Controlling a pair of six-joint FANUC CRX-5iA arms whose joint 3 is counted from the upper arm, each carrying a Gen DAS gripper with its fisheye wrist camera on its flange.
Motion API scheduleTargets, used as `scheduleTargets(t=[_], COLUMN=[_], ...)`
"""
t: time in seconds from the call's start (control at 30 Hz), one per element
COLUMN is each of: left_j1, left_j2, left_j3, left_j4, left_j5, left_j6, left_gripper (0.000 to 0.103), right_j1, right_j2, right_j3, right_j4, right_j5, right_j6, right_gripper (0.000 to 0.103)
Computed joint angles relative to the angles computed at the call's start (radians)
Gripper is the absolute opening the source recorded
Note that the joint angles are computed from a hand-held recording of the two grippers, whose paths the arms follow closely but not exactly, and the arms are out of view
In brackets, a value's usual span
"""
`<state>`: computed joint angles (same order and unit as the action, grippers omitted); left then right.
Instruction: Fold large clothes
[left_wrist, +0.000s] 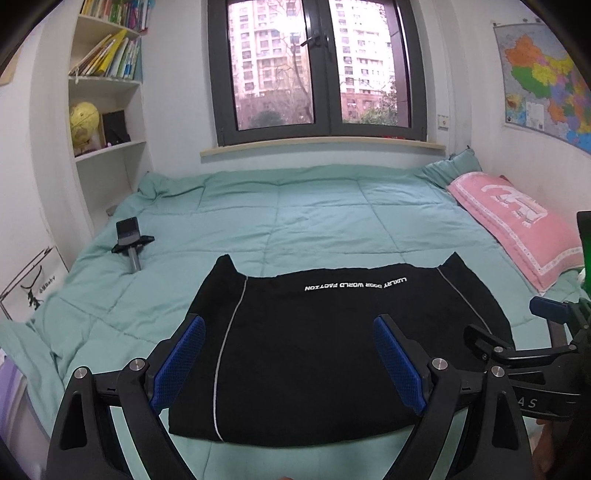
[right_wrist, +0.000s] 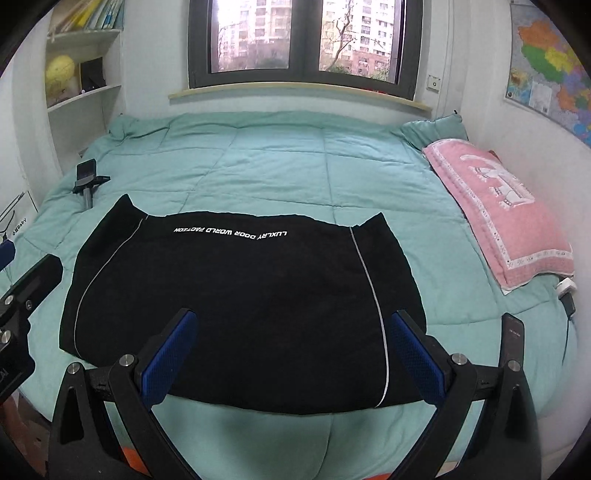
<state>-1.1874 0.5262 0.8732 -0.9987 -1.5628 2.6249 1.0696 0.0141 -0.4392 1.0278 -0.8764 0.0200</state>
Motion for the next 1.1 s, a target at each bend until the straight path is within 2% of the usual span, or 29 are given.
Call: scheduleTargets(t=[0.2, 0.3, 0.53, 0.9, 1.1], left_j1=[0.007, 0.003, 0.011, 0.016, 0.019], left_j2=[0.009, 0.033, 0.017, 0.029, 0.035], left_j3=[0.014, 0.048, 0.025, 0.043, 0.052], left_j4=[0.015, 0.0, 0.021, 0.036, 0.041], left_j5=[-0.009, -0.048, -0.039, -0.058, -0.063], left_j6=[-0.001, -0.016, 0.006, 0.01, 0.007], left_gripper=[0.092, 0.092, 0.092, 0.092, 0.092], right_j1=[-0.014, -0.013, -0.003, -0.019, -0.009], right_j2=[-0.016, -0.016, -0.012, -0.031, -0.023], right_j3=[-0.001, 0.005, -0.006, -0.017, -0.012], right_j4=[-0.064, -0.102, -0.062, -0.09, -0.088], right_j5=[0.055, 0.079, 0.072, 0.12, 0.1], right_j6=[0.028, 0.058, 0.029, 0.017, 0.027], right_gripper=[0.103, 0.103, 0.103, 0.103, 0.103])
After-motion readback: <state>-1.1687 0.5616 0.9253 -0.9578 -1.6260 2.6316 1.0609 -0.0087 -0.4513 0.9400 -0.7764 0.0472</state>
